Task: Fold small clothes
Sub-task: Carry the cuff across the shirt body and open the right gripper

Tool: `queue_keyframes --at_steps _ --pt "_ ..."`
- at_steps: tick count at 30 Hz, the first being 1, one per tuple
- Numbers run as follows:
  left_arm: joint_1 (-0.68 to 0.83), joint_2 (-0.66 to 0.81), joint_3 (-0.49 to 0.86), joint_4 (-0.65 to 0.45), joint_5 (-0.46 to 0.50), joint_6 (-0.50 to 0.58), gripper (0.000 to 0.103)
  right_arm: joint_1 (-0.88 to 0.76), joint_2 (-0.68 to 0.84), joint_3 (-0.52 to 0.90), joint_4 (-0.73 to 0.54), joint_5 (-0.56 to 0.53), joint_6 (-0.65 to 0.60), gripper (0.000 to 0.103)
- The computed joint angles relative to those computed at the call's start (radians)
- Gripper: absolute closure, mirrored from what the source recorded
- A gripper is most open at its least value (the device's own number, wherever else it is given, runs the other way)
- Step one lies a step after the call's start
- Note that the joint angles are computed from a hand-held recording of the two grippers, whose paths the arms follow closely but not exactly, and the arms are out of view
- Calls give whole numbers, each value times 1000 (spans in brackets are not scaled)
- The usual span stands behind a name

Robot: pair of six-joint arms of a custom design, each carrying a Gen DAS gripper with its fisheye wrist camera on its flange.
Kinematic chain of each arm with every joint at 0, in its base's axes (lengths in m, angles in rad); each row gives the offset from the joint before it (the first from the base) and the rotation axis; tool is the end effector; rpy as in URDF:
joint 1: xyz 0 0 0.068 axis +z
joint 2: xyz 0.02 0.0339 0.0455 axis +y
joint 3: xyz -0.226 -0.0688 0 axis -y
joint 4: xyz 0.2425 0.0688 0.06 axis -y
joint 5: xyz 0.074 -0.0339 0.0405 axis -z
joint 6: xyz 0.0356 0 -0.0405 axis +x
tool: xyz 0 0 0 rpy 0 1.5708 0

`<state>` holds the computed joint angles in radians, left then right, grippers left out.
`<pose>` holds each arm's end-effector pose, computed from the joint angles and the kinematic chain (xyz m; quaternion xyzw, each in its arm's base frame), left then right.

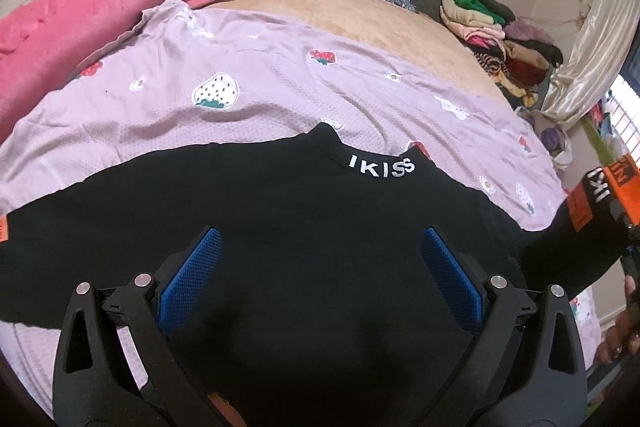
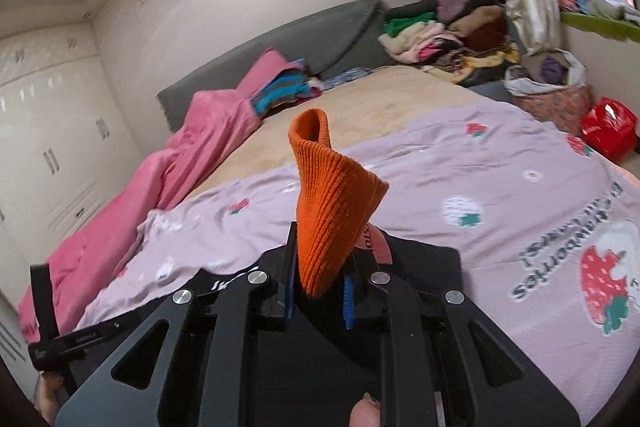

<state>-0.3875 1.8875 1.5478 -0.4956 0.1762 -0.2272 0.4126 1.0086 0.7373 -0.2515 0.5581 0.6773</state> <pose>0.3793 -0.1615 0.2232 0.1060 0.9240 -0.1866 0.3165 0.2270 0.0788 0.2455 0.2464 0.8069 0.0454 0.5349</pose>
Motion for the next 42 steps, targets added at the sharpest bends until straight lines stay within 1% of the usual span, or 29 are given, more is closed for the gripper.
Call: queue_keyframes --at_steps 1,5,8,10,11,13,15,20,22,24,27,30,31,33,34,36,37,40,42 --pt "8 -2 -6 6 16 1 9 14 33 19 9 2 -5 87" --pt "61 -1 -33 33 153 -16 9 58 155 86 43 2 -9 87" --pt "84 1 -43 44 195 -20 9 84 250 140 63 1 -15 87" --pt "102 11 -44 45 238 -25 9 103 322 179 75 -7 -9 87" --pt "117 27 -33 39 275 -28 9 107 341 187 82 -8 -8 87" --pt "133 38 -33 39 311 -32 9 125 400 216 93 -9 -5 87" --pt "138 47 -32 41 330 -33 9 142 459 248 103 -11 -1 87" --pt "163 77 -17 37 417 -44 10 178 607 344 114 -26 9 87" --pt "171 90 -14 42 448 -52 12 186 656 379 114 -35 8 87" --pt "172 111 -2 37 471 -55 20 196 712 418 115 -45 7 87" --pt "174 137 13 29 501 -61 23 211 789 479 107 -56 2 84" --pt "178 169 37 18 528 -66 25 216 858 540 89 -88 -7 79" --pt "180 175 41 17 537 -69 25 220 874 551 88 -99 -10 76" --pt "185 194 54 7 558 -70 25 228 902 573 78 -131 -16 65" --pt "187 201 57 6 565 -68 25 233 909 576 77 -152 -22 57" --pt "184 212 65 -5 562 -60 29 251 905 567 77 -176 -34 49" --pt "182 215 64 -3 559 -58 30 259 895 555 79 -187 -40 42" --pt "167 234 76 -18 555 -46 38 284 830 491 82 -209 -39 38" --pt "145 248 89 -34 537 -27 44 298 767 433 84 -202 -25 38"
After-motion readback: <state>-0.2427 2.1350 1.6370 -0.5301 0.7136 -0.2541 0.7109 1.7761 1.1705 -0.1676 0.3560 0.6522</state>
